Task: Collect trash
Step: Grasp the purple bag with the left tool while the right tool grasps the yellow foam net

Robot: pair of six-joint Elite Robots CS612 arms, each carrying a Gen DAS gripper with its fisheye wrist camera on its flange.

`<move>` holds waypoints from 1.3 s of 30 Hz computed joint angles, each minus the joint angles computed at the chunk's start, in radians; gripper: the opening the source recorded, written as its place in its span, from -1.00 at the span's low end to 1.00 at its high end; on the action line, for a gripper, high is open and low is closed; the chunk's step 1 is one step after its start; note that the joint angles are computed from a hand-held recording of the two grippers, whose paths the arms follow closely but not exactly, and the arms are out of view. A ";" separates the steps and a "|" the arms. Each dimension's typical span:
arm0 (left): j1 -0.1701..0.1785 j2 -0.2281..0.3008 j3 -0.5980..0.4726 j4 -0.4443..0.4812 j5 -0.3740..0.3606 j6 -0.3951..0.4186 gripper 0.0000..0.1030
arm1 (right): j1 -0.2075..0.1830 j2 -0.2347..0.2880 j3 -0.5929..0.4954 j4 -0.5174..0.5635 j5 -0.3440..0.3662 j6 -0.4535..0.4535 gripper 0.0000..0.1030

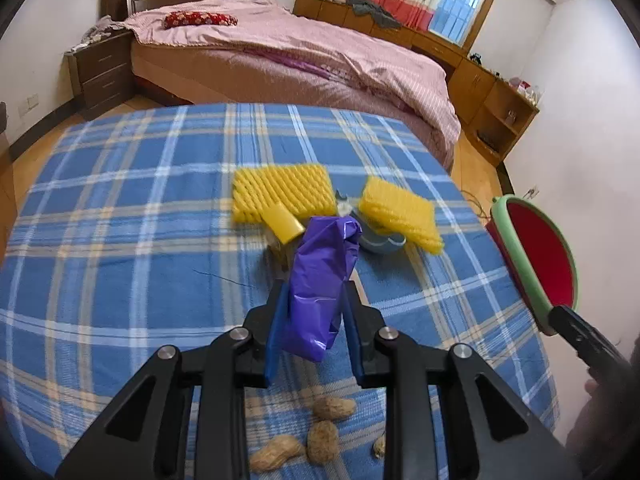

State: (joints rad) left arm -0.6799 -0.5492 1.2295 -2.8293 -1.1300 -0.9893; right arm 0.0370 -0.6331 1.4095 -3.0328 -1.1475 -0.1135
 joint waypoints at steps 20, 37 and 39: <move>0.033 -0.039 0.065 0.110 0.139 -0.182 -0.48 | 0.090 0.109 -0.240 0.174 -0.017 -0.063 0.28; 0.045 -0.022 0.068 0.066 0.104 -0.167 -0.48 | 0.130 0.187 -0.375 0.297 -0.106 -0.091 -0.02; 0.044 -0.021 0.067 0.066 0.104 -0.165 -0.48 | 0.131 0.189 -0.377 0.299 -0.107 -0.097 -0.09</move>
